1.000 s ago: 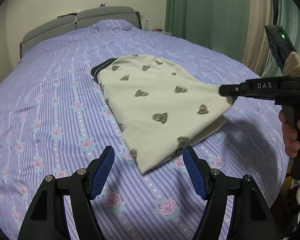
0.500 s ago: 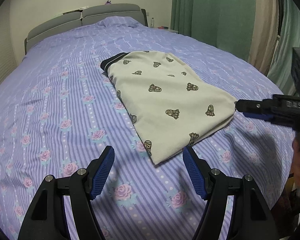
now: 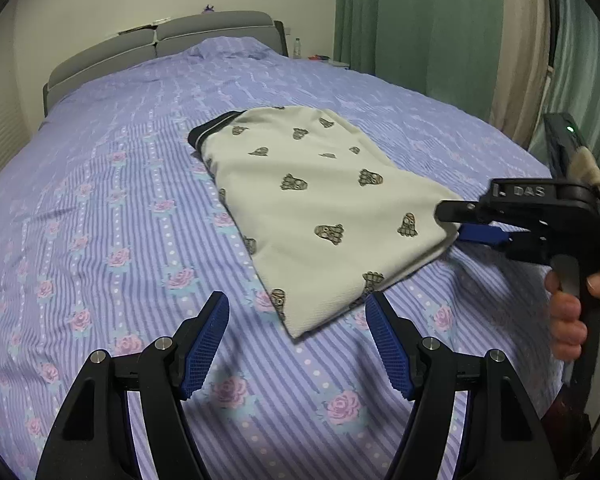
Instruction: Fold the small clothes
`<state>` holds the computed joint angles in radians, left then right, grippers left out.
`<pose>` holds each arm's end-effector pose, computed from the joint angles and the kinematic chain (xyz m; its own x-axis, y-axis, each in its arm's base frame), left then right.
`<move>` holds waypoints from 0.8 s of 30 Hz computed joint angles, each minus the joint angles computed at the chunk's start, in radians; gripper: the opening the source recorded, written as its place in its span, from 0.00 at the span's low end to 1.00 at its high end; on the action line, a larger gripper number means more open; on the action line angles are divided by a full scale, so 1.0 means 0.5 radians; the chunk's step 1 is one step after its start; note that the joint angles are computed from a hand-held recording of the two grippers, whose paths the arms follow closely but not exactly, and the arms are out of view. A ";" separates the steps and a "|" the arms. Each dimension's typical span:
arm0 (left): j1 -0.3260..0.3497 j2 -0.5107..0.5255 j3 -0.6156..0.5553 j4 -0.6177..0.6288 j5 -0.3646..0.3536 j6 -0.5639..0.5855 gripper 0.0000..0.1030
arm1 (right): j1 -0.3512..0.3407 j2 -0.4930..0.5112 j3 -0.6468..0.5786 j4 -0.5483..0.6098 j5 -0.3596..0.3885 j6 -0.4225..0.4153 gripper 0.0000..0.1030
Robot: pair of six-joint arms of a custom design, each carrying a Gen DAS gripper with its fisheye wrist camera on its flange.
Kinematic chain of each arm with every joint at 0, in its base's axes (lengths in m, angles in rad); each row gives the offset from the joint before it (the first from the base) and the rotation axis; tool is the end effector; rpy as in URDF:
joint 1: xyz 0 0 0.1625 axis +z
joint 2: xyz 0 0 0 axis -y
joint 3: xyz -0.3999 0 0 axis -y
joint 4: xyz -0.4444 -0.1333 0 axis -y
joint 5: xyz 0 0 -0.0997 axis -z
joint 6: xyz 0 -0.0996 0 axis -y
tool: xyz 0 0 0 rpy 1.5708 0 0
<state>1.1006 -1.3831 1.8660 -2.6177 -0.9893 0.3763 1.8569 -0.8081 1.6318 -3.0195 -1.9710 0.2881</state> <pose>-0.1029 -0.6174 0.3320 -0.6759 0.3855 -0.6282 0.6787 0.6578 -0.3266 0.2918 -0.6571 0.1095 -0.9738 0.1815 0.1367 0.0499 0.7576 -0.6508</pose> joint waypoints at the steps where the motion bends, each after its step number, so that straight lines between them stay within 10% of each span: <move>1: 0.000 0.001 -0.001 0.007 -0.008 0.001 0.68 | -0.003 0.008 -0.014 0.013 -0.013 -0.007 0.40; 7: -0.006 0.044 -0.013 -0.016 -0.010 -0.001 0.68 | -0.038 0.008 -0.018 -0.003 0.114 -0.005 0.12; 13: -0.025 0.130 -0.029 -0.091 0.005 0.088 0.68 | 0.083 0.014 -0.045 -0.145 -0.082 -0.232 0.11; 24: -0.075 0.326 0.001 -0.506 0.327 0.289 0.68 | 0.137 -0.010 -0.084 -0.245 0.152 -0.266 0.07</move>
<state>1.0631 -1.2202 1.8667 -2.8706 -0.8259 0.5207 1.9252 -0.8132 1.5900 -3.1421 -1.8948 0.1550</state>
